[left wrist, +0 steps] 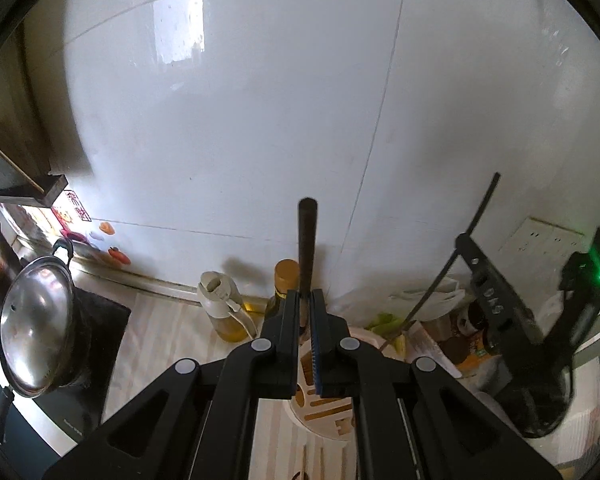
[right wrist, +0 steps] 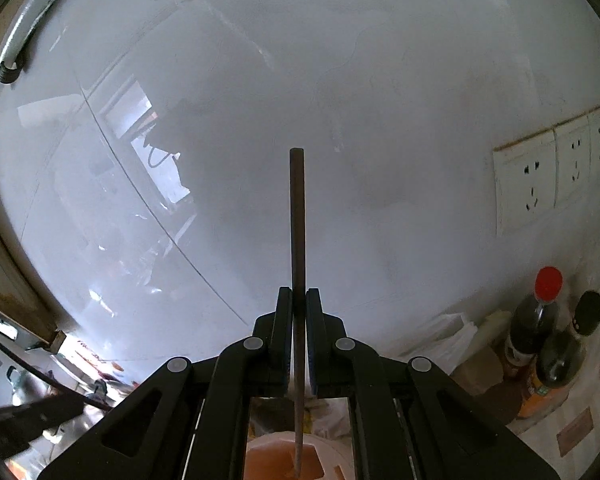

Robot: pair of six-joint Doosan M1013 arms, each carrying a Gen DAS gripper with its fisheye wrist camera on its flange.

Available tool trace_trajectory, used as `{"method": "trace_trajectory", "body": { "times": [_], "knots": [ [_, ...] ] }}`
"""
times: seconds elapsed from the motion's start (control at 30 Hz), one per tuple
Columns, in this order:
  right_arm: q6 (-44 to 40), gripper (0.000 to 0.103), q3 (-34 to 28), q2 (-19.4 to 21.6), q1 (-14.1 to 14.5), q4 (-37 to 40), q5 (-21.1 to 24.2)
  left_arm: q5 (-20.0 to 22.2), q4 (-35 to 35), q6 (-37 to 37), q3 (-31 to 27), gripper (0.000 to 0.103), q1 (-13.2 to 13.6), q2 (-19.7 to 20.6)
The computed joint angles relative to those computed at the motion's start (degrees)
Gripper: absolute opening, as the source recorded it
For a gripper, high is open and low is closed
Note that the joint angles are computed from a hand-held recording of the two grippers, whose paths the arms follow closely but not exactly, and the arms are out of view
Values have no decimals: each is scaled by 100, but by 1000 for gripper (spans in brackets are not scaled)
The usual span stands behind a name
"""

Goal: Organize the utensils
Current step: 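Lift both held chopsticks and carry them over the pink holder, then open both tools to drop the chopsticks into the pink holder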

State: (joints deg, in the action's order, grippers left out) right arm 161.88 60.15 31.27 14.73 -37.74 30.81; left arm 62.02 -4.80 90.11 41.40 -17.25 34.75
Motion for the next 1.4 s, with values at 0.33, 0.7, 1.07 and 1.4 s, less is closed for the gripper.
{"method": "trace_trajectory", "body": {
  "times": [0.33,0.7,1.07,1.4],
  "knots": [
    [-331,6,34,54,13,168,-158,280,-374,188,184,3,15,-41],
    [-1939,7,221,-20,0,1405,-151,606,-352,236,355,4,-14,65],
    [-3784,56,454,-351,13,3002,420,-272,-394,149,966,80,127,-424],
    [-2391,103,457,-461,617,497,1989,-1479,668,-112,2066,103,134,-1026]
  ]
}}
